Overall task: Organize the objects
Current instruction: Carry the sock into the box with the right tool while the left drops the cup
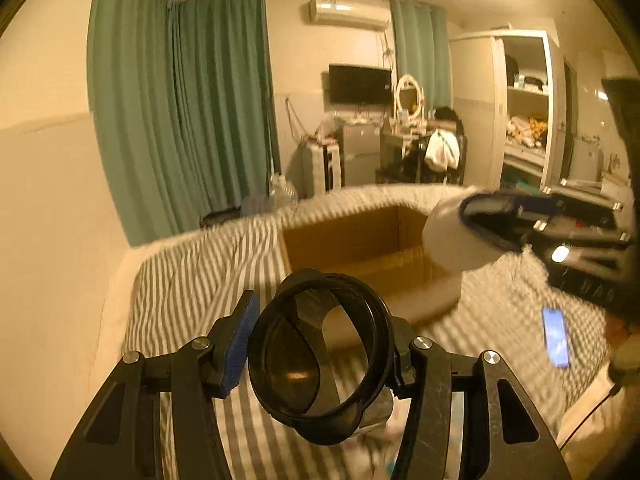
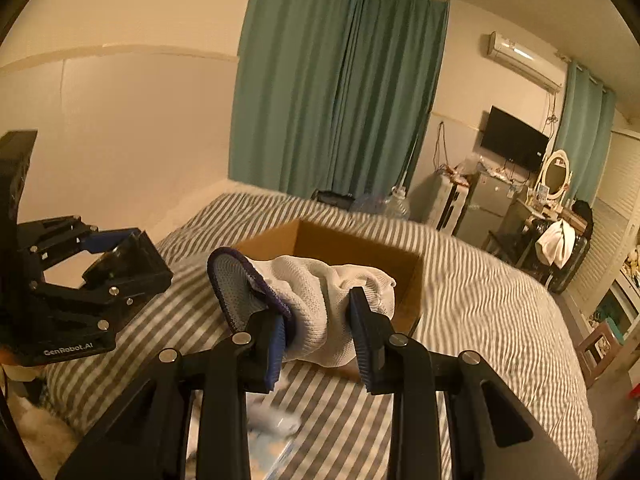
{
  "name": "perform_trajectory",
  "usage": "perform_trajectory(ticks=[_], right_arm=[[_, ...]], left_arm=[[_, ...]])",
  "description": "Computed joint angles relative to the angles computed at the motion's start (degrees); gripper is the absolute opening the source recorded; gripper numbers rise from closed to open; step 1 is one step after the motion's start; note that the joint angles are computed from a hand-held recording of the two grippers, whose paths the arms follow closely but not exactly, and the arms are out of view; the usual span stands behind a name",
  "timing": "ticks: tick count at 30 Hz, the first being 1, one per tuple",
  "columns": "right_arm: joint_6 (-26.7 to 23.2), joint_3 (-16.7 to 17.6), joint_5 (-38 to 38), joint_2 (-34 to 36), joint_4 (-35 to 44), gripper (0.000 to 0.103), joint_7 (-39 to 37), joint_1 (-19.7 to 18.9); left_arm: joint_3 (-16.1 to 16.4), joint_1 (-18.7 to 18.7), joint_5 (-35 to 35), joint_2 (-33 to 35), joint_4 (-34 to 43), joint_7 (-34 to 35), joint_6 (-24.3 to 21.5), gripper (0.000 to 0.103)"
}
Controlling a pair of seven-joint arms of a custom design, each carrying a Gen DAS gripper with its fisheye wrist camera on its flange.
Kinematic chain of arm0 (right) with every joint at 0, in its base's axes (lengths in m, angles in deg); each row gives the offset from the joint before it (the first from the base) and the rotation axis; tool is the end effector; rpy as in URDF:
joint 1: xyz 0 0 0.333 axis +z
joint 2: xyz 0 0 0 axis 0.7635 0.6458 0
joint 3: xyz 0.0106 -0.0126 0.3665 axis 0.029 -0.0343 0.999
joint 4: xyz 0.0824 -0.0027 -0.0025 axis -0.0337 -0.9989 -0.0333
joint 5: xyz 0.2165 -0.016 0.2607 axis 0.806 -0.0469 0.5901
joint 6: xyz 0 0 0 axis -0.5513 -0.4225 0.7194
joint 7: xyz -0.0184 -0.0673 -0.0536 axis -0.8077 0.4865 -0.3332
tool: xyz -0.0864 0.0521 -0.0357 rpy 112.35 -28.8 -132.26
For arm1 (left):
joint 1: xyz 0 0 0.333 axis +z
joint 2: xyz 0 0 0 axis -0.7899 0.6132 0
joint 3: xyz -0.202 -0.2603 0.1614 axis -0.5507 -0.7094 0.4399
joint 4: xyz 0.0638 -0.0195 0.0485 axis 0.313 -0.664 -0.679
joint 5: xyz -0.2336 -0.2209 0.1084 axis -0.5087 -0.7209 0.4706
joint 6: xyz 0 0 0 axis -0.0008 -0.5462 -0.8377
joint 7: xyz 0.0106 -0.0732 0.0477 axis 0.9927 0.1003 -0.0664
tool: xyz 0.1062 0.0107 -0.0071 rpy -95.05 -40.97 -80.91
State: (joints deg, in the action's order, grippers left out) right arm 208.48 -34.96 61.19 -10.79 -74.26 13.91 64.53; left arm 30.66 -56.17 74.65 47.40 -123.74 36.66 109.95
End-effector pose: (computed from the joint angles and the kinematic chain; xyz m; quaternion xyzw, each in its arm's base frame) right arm 0.4319 0.2436 0.6478 -0.7752 0.3794 -0.3075 0.4007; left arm 0.3902 -0.2307 0.6446 -0.5702 0.6470 -0.3514 0.3643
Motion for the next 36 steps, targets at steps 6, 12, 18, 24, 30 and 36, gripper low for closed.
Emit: perform_trajectory(ticks=[6, 12, 18, 24, 30, 36], right_arm=[[-5.2, -0.4, -2.3, 8.2, 14.1, 0.029, 1.2, -0.2], [-15.8, -4.4, -0.8, 17.9, 31.0, 0.029, -1.6, 3.1], [-27.9, -8.0, 4.1, 28.3, 46.2, 0.029, -6.1, 5.1], [-36.8, -10.0, 8.2, 36.0, 54.8, 0.029, -9.7, 5.4], [-41.4, -9.7, 11.8, 39.2, 58.0, 0.029, -12.8, 4.1], [-44.3, -9.2, 16.0, 40.1, 59.9, 0.044, -14.4, 2.4]], left_arm=[[2.8, -2.0, -4.3, 9.9, 14.1, 10.6, -0.6, 0.055], [5.6, -5.8, -10.7, 21.5, 28.5, 23.3, -7.0, 0.055], [8.0, -9.2, -16.2, 31.6, 39.1, 32.2, -13.0, 0.055], [10.2, -11.0, -19.1, 37.8, 44.2, 37.4, -15.7, 0.055], [9.7, -10.2, -25.5, 41.8, 48.0, 43.5, -19.7, 0.055], [9.2, -9.2, -30.6, 40.9, 46.5, 46.3, -19.5, 0.069]])
